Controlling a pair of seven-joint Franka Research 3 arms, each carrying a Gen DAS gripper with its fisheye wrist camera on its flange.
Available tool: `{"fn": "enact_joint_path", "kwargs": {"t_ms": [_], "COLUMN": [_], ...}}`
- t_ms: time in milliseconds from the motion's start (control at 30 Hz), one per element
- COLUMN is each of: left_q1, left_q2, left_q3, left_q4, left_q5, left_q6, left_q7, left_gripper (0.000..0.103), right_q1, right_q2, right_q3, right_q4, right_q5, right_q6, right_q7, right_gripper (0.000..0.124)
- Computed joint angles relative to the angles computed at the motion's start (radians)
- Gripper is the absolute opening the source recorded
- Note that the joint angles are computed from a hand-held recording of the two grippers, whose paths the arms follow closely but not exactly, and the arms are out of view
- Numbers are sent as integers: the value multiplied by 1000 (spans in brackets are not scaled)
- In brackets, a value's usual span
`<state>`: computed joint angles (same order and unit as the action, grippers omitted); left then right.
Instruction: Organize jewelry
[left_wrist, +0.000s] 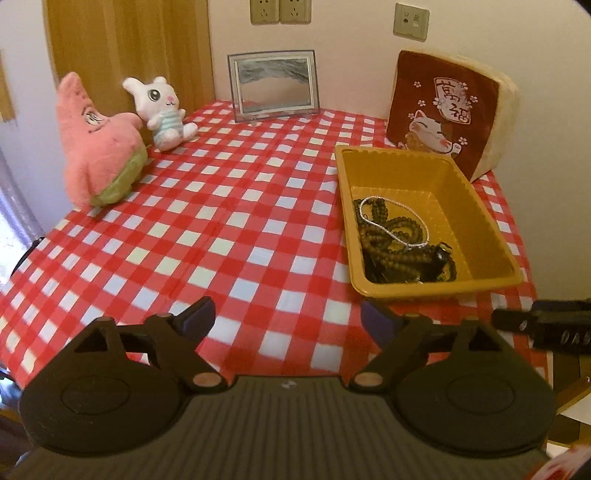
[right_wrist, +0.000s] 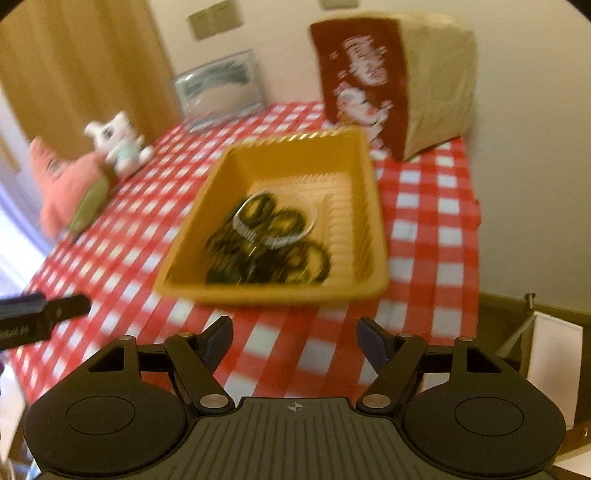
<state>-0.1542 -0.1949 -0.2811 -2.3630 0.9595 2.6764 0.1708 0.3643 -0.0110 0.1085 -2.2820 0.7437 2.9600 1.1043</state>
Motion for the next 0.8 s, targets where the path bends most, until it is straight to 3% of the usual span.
{"fn": "enact_joint_path", "kwargs": {"t_ms": [100, 367, 567, 800], "left_q1": [-18, -61, -91, -93], "left_q2": [-39, -138, -189, -242], "left_q3": [-3, -23, 3, 5], "left_q4": [-36, -101, -143, -187], "left_q5": [-52, -216, -370, -452], "left_q6": [1, -50, -44, -26], "left_q7": [3, 96, 218, 323], "left_gripper": [85, 85, 85, 85], "right_q1": [7, 20, 35, 57], "right_q2": [-31, -116, -162, -188], "right_q3": [-3, -20, -13, -5], "right_q4": [-20, -62, -90, -108], "right_q5": [47, 5, -37, -78], "right_q6": [-56, -169, -186, -172], "right_q7": [-60, -38, 0, 69], "right_gripper": [73, 73, 73, 73]}}
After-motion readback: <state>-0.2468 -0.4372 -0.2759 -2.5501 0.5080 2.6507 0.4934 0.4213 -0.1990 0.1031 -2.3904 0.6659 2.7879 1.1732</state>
